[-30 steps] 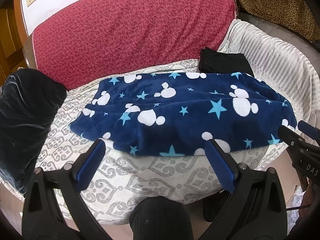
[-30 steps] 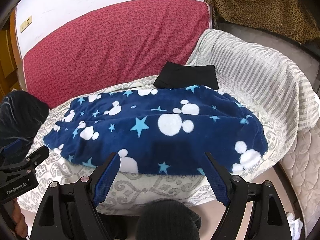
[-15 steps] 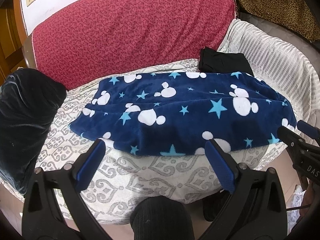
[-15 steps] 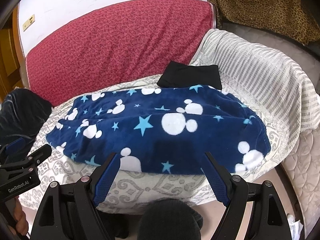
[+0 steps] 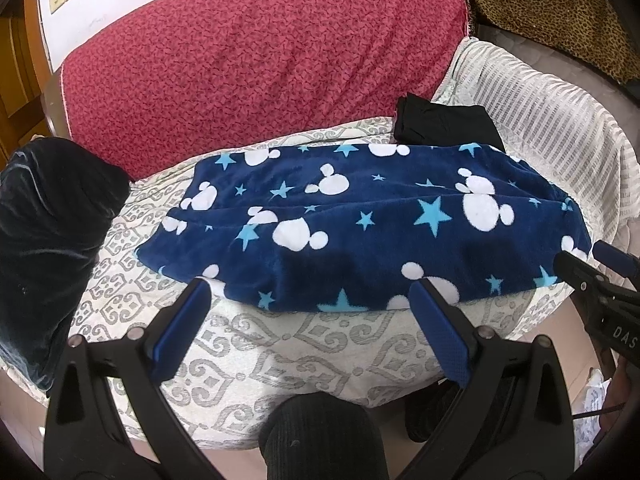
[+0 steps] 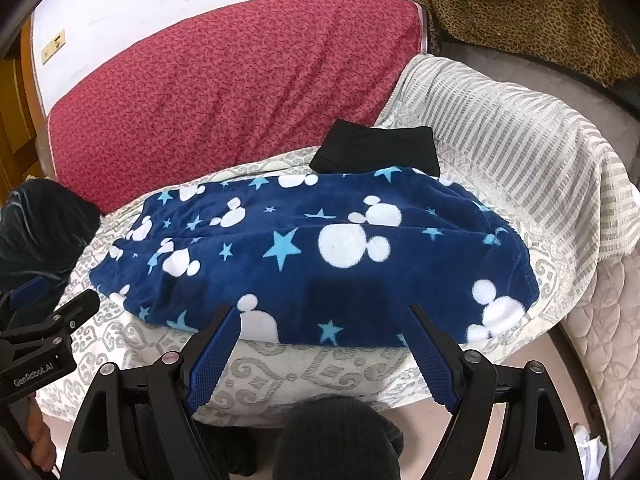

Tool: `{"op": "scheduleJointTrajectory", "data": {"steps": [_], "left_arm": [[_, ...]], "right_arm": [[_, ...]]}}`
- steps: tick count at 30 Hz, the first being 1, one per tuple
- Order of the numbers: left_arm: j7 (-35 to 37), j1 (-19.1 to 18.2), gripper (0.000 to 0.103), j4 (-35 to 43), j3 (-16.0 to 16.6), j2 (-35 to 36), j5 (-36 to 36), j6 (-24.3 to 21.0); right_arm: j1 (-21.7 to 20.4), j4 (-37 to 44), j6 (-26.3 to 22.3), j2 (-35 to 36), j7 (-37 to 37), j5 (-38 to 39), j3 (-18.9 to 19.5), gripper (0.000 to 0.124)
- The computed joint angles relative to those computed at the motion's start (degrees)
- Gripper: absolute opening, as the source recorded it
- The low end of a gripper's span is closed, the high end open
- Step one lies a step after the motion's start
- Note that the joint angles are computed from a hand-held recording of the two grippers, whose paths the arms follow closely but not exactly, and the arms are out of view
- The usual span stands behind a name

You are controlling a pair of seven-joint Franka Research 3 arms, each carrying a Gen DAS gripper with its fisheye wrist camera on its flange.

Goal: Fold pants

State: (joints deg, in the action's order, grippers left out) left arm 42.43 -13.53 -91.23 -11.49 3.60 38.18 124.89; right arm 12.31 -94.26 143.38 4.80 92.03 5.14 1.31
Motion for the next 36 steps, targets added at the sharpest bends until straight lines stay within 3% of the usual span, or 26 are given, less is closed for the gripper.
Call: {"op": "scheduleJointTrajectory", "data": {"steps": [13, 19, 23, 27, 36], "left_arm": [[0.12, 1.08, 0.099, -1.62, 0.66, -0.19, -1.87, -0.30], [0.48, 4.01, 0.099, -6.12, 2.14, -1.82, -6.79, 1.51], [-1.45, 7.60, 0.099, -14.15, 3.86, -5.66, -11.65, 11.25], [-2.46, 9.65, 0.099, -14.30, 4.05, -5.15, -11.56, 10.06], [-0.92, 12.54, 0.097, -12.73, 5.44, -1.43, -15.22, 10.25]], "right_arm": [[-0.55, 0.25, -1.25, 0.61, 1.04, 0.52, -0.39, 0.084], [-2.46, 1.53, -6.20, 2.70, 0.64, 6.11, -1.08, 0.075], [-5.27, 2.25, -10.13, 4.50, -0.17, 14.63, -1.47, 0.067], [-8.21, 2.96, -12.71, 6.19, 1.04, 23.31, -1.89, 0.066], [-11.03, 5.34, -12.93, 9.86, 6.32, 28.00, -2.19, 0.067]]}}
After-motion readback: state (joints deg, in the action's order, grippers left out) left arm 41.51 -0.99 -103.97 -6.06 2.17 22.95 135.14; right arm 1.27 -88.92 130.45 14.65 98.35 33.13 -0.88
